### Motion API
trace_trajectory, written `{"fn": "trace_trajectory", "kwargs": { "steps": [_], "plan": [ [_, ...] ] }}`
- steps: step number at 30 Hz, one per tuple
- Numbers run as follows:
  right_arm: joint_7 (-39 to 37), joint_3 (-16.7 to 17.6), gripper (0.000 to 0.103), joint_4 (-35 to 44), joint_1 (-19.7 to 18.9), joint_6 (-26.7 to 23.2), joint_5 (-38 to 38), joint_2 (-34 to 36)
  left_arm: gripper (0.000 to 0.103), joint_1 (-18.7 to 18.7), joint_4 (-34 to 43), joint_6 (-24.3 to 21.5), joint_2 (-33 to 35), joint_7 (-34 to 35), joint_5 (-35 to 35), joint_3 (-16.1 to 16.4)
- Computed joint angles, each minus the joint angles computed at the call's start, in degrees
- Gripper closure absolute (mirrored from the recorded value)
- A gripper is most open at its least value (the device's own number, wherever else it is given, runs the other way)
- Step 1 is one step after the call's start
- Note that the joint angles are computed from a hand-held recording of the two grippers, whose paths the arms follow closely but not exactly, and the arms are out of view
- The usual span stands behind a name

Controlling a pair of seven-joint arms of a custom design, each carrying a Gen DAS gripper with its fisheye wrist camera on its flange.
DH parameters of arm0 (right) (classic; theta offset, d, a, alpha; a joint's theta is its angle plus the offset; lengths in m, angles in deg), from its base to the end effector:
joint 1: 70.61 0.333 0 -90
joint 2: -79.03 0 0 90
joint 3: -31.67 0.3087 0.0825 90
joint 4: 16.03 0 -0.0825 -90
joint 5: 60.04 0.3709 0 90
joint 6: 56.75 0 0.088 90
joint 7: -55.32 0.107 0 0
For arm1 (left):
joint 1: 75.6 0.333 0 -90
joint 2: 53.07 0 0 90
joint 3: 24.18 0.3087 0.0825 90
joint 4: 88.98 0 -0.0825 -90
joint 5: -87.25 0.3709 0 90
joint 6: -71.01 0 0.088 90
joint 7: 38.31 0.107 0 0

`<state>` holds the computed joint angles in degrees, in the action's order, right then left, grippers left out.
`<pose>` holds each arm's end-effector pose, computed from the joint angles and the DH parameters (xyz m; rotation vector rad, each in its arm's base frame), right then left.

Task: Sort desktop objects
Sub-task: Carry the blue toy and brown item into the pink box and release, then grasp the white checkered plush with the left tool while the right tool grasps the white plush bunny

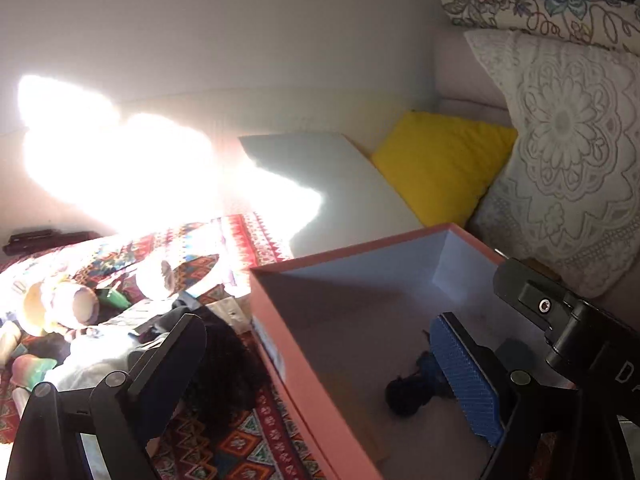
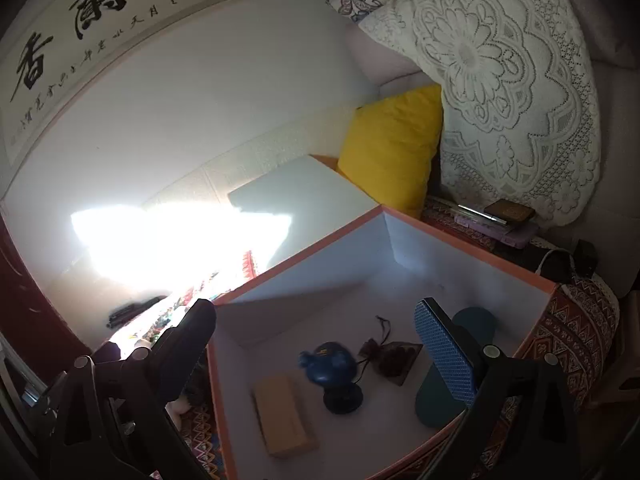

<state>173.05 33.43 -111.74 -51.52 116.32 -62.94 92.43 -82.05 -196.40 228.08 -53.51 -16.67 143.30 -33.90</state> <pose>0.6200 0.2375 0.6028 -1.3977 1.5127 -0.4845 0.5598 -0.1967 0.5950 -1.6814 1.4308 -0.9156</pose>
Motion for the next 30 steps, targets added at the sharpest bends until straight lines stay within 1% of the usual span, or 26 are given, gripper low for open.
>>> {"fn": "trace_trajectory", "kwargs": {
  "steps": [2, 4, 9, 12, 14, 17, 18, 20, 22, 24, 27, 30],
  "plan": [
    [-0.7, 1.0, 0.001, 0.2, 0.6, -0.1, 0.1, -0.2, 0.007, 1.0, -3.9, -0.3, -3.6, -2.1, 1.5, 0.5],
    [-1.7, 2.0, 0.001, 0.5, 1.4, -0.3, 0.2, -0.3, 0.006, 2.7, -8.0, -0.5, -7.5, -3.5, 2.1, 0.3],
    [-4.2, 4.2, 0.001, 2.1, 4.5, -1.6, -0.2, 0.1, 0.004, 8.7, -19.3, -0.5, -18.0, -6.2, 2.3, 0.0],
    [-5.2, 4.9, 0.001, 3.8, 7.0, -2.6, -1.0, 1.2, 0.003, 12.1, -26.0, -0.9, -23.6, -5.8, 1.6, 0.4],
    [-7.4, 6.9, 0.001, 5.1, 7.5, -3.6, 0.7, 2.3, 0.002, 14.4, -30.1, -1.7, -26.6, -4.6, 1.3, 0.5],
    [-14.0, 12.0, 0.001, 7.1, 6.6, -6.7, 7.7, 4.3, 0.002, 18.2, -34.9, -3.8, -29.2, -1.1, 2.2, 0.0],
    [-16.9, 14.1, 0.001, 8.1, 5.8, -8.2, 11.1, 5.3, 0.002, 20.1, -36.2, -4.5, -29.6, -0.7, 4.0, -1.0],
    [-20.8, 17.0, 0.001, 10.2, 4.9, -11.6, 17.6, 7.4, 0.002, 23.7, -38.0, -6.2, -29.4, -0.6, 9.6, -3.2],
    [-22.5, 18.4, 0.001, 13.1, 4.7, -15.9, 22.6, 10.2, 0.002, 25.5, -38.8, -8.9, -27.9, -1.0, 16.0, -4.6],
    [-22.4, 18.6, 0.001, 16.8, 4.7, -20.7, 26.8, 13.6, 0.002, 25.7, -38.6, -12.0, -25.4, -0.5, 20.1, -4.7],
    [-19.9, 17.7, 0.001, 20.8, 5.1, -25.1, 32.2, 17.8, 0.002, 25.4, -37.2, -15.4, -21.4, 0.3, 25.5, -3.9],
    [-17.3, 17.8, 0.001, 25.9, 4.8, -28.9, 37.2, 22.7, 0.002, 24.8, -35.3, -21.9, -16.9, -0.2, 33.6, -4.7]
  ]
}}
